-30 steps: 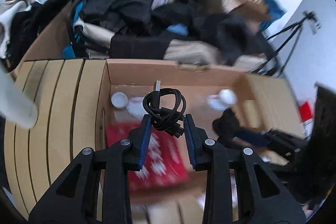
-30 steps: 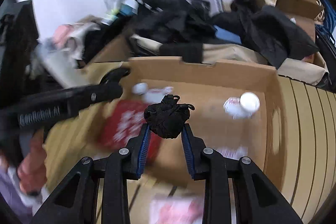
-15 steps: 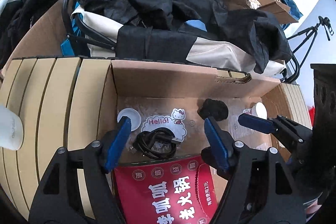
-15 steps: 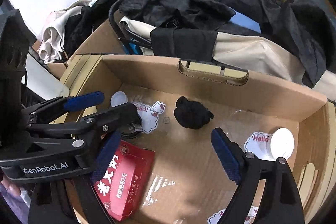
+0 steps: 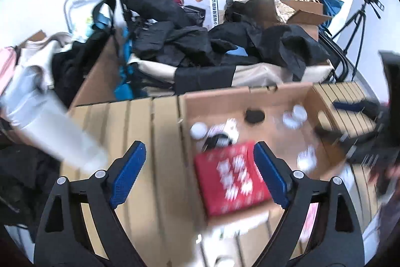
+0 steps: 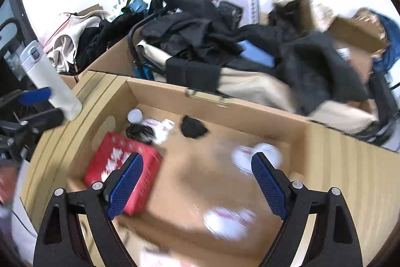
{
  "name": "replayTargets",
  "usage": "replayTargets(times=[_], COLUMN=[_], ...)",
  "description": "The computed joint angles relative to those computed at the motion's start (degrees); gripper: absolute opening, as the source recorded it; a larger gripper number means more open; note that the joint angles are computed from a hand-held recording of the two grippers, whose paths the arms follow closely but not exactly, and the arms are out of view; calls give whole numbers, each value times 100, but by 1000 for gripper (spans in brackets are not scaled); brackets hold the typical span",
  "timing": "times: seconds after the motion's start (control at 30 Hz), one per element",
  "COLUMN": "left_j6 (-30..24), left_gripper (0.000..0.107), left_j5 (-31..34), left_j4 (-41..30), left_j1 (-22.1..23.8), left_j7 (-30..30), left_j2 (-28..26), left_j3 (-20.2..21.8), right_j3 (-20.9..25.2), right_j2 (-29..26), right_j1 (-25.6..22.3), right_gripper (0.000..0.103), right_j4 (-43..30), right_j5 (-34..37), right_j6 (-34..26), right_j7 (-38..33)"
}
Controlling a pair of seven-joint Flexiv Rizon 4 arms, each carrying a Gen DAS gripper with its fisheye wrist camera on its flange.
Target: Organize objects
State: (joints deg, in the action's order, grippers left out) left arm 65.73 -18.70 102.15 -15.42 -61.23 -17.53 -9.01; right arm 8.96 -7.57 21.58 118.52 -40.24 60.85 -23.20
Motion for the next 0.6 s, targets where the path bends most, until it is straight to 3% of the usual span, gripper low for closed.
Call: replayTargets(times=[0.13,0.3,0.4,0.5,0.6], left_j6=[253,564,628,594,189], left_gripper=[93,100,101,101,103], left_j5=[-514,-1293,-1622,-1537,-1397], left_j4=[1084,2340,3017,3609,4259], left_j1=[153,-127,-400,-593,-738], left_j7=[458,926,1001,891,692], left_j2=[947,2112,2804,3491,4418], left_j3=[40,373,646,887,1175], right_j3=[338,1044,1472,2014,2477], right_j2=[978,2079,2477,2778,2844], right_j1=[-26,60,251,539,872], right_gripper=[91,91,91,91,92], right_j4=[570,1112,1281,1391,1401], right_j5=[63,134,177,117,4], right_j6=[-456,-963,-1211,-1666,-2191], right_j7=[176,792,1173,1745,2424])
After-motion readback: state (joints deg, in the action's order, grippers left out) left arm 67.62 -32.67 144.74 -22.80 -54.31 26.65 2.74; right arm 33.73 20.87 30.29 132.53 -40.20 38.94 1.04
